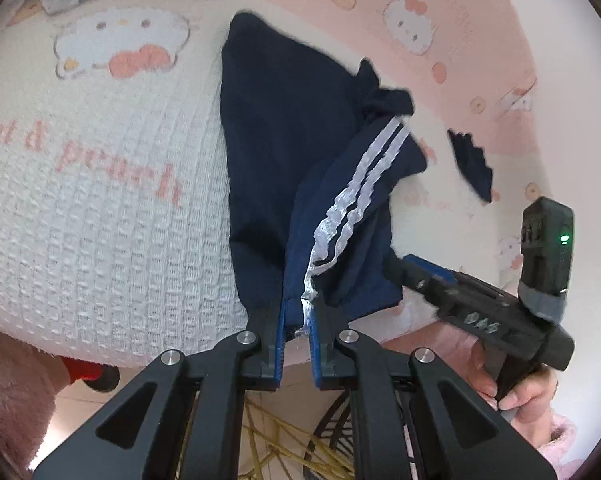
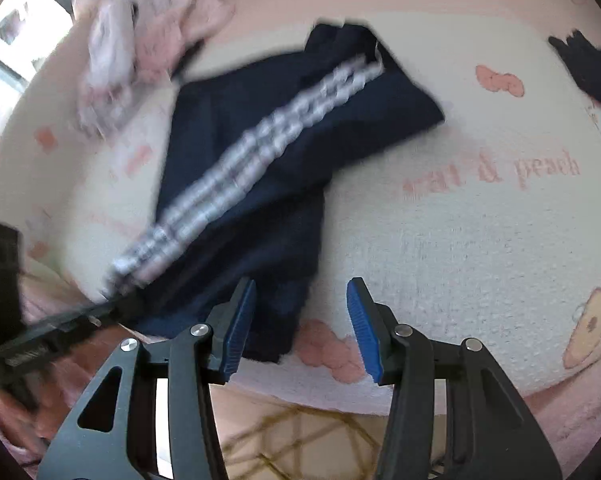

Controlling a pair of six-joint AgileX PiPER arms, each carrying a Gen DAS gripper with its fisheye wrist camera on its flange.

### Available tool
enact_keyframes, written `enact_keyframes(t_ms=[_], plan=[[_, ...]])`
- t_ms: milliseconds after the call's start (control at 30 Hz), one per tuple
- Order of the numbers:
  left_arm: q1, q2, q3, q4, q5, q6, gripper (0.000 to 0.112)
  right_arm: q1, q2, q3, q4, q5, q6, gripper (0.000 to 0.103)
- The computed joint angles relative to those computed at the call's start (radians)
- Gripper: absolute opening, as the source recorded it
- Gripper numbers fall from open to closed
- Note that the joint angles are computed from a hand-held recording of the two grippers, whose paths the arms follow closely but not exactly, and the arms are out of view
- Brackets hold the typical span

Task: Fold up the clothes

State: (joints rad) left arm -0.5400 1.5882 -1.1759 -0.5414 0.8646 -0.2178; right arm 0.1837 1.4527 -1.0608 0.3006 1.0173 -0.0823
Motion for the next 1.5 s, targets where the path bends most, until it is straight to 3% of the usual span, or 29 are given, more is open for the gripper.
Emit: enact_keyframes(t_ms=[133,333,467,600,667,867,933,1000,1067,1133,1200,1267,1433,1500], plan=[[0.017,0.027,-0.024,0.012,0.052,-0.007,0.017,0.006,0.005,0.000,-0.031,0.020,0.038,0.049],[-0.003,-0.029,-0.074,0.113,0.018,-0.019,0.021,-0.049,-0.038,0.019,0.090,-0.004,-0.037,0.049],[-0.068,0.032,-0.126,0.219,0.035,-0.075,0.020,0.054,-0.017,0.027,-0.016,-0.015,0.028,0.049],[-0.104,0.107,-0.162,0.311,0.122,-0.148,0.024,0.053,-0.063,0.072,-0.084,-0.015,0.013,0.050],[-0.071,0.087,-0.138,0.247,0.110,-0.124,0.025,0.061,-0.079,0.080,-0.124,0.000,0.026,0.057],[-0.123,0.105,-0.189,0.334,0.055,-0.126,0.026,0.015,-0.132,0.080,-0.046,-0.029,-0.003,0.054],[-0.144,0.156,-0.236,0.368,0.093,-0.153,0.026,0.041,-0.120,0.074,-0.057,-0.040,0.008,0.054],[-0.155,0.190,-0.273,0.413,0.154,-0.182,0.027,0.082,-0.078,0.069,-0.161,-0.018,0.065,0.053],[-0.134,0.180,-0.278,0.386,0.168,-0.173,0.029,0.054,-0.090,0.088,-0.156,-0.016,0.047,0.053],[-0.108,0.168,-0.298,0.349,0.163,-0.145,0.029,-0.076,-0.117,0.059,-0.033,0.034,-0.041,0.052],[-0.091,0.192,-0.371,0.328,0.171,-0.101,0.029,-0.210,-0.127,0.009,0.072,0.095,-0.107,0.052],[-0.077,0.239,-0.470,0.311,0.186,-0.047,0.029,-0.265,-0.096,-0.065,0.074,0.124,-0.091,0.053],[-0.068,0.458,-0.815,0.286,0.280,0.057,0.029,-0.193,0.124,-0.348,-0.088,0.164,0.053,0.053],[-0.072,0.532,-0.934,0.281,0.323,0.091,0.029,-0.162,0.219,-0.425,-0.123,0.143,0.076,0.053]])
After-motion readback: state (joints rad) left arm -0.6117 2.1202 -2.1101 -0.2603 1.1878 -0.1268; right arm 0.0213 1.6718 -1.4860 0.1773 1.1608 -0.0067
